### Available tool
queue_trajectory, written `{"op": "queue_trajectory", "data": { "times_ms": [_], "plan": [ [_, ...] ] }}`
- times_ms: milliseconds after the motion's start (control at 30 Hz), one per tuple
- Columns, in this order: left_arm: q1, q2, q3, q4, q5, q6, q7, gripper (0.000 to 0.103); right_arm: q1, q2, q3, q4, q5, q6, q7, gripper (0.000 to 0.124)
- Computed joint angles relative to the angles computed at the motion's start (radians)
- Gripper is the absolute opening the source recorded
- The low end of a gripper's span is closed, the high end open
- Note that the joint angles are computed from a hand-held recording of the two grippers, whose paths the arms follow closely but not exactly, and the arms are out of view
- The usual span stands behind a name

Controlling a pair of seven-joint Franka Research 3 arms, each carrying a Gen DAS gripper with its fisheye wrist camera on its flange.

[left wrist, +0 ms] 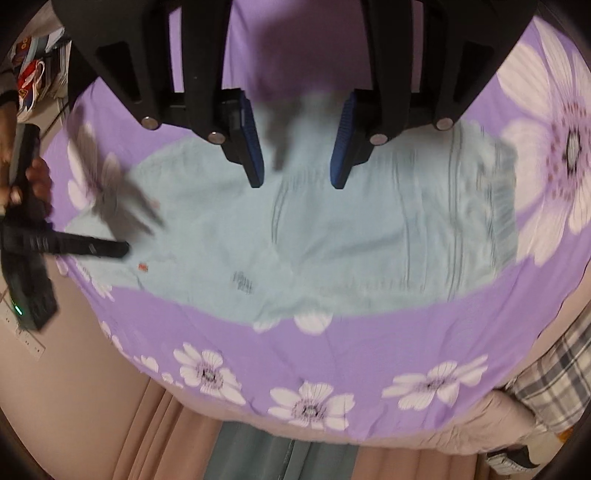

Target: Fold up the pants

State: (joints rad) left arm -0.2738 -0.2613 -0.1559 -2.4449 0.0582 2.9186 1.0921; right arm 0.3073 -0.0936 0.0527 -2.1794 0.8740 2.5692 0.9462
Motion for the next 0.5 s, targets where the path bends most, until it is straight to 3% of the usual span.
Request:
{"op": "queue_trajectory", "data": {
  "times_ms": [33,100,300,400,433,500],
  "plan": [
    [0.016,0.017,-0.007,0.019,0.017,0.007,-0.013,0.041,0.004,0.037,-0.002,0.050,0.029,-0.008,-0.005,0.041],
    [0.033,0.053,-0.010,0.055,0.036,0.021,-0.023,0.042,0.007,0.100,0.014,0.132,0.018,0.002,0.019,0.042],
    [0.056,0.149,-0.003,0.142,0.016,0.016,-0.023,0.043,0.022,0.358,0.054,0.478,-0.204,-0.112,0.193,0.042],
    [0.066,0.165,-0.009,0.151,0.015,-0.015,-0.013,0.043,0.025,0.494,0.061,0.673,-0.315,-0.230,0.280,0.042],
    [0.064,0.167,-0.007,0.146,-0.005,-0.016,0.008,0.043,0.006,0.546,0.086,0.749,-0.338,-0.303,0.293,0.042],
    [0.051,0.165,0.005,0.128,-0.081,-0.013,0.075,0.043,0.020,0.608,0.075,0.859,-0.397,-0.454,0.307,0.042]
  ]
}}
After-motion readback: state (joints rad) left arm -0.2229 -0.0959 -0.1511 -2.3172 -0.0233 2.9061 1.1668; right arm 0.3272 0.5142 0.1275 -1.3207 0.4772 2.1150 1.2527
